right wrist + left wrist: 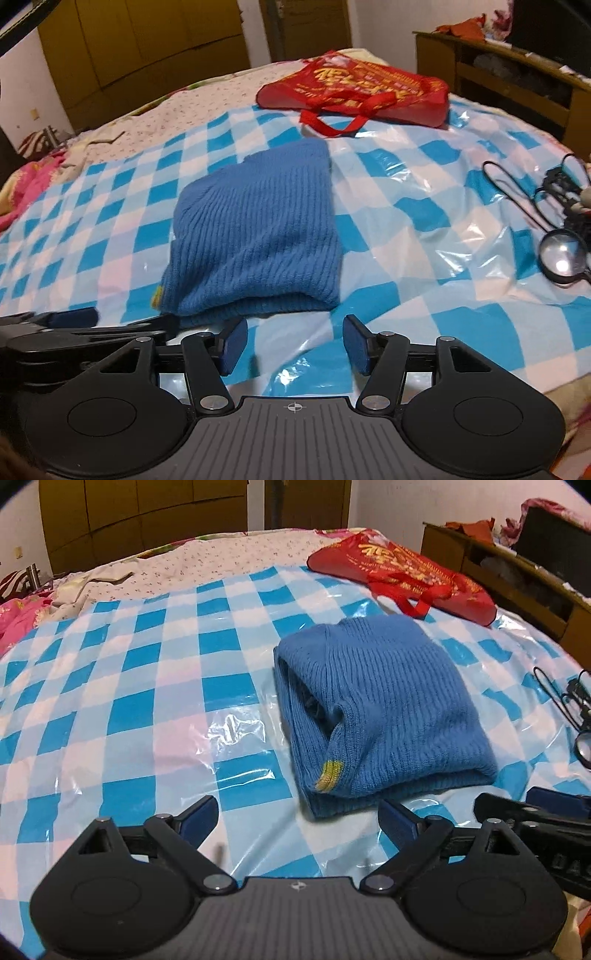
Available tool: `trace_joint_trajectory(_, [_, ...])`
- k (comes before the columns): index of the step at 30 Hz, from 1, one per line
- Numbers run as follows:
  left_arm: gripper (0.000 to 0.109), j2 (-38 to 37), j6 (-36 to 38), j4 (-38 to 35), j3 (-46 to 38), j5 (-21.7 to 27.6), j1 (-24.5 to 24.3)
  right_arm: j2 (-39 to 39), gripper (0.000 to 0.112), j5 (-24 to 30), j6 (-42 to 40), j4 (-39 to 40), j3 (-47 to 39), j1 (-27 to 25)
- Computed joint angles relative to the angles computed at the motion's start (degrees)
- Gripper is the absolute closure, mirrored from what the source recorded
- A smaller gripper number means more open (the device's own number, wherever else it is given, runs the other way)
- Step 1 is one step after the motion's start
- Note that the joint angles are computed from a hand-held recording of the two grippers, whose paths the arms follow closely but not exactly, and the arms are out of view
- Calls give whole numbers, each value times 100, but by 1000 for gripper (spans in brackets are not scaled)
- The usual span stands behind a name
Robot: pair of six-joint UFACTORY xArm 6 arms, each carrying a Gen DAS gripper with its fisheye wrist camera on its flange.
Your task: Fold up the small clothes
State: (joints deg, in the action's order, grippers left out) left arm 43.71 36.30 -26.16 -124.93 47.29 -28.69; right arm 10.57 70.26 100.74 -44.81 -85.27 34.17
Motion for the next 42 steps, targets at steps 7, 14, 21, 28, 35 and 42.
trace_joint_trajectory(7, [6,-210,54,-164,308,-94,102,228,54,253,88,69,-299,134])
trace_joint_trajectory(14, [6,-395,70,-227,594,-244,101,339,54,502,117,95,-523,221])
trace_joint_trajectory(21, [6,-464,-101,15,672,-300,44,308,54,635,149,141,-537,247])
trace_joint_trajectory(28, [6,-501,-423,315,728,-331,-4,278,54,659,218,159,-515,238])
trace_joint_trajectory(35, [6,-613,-487,627,891,-454,-73,276,52,751,175,141,-561,252])
trace_joint_trajectory(42, [6,-559,-542,499,758,-292,-38,280,52,837,170,97,-617,277])
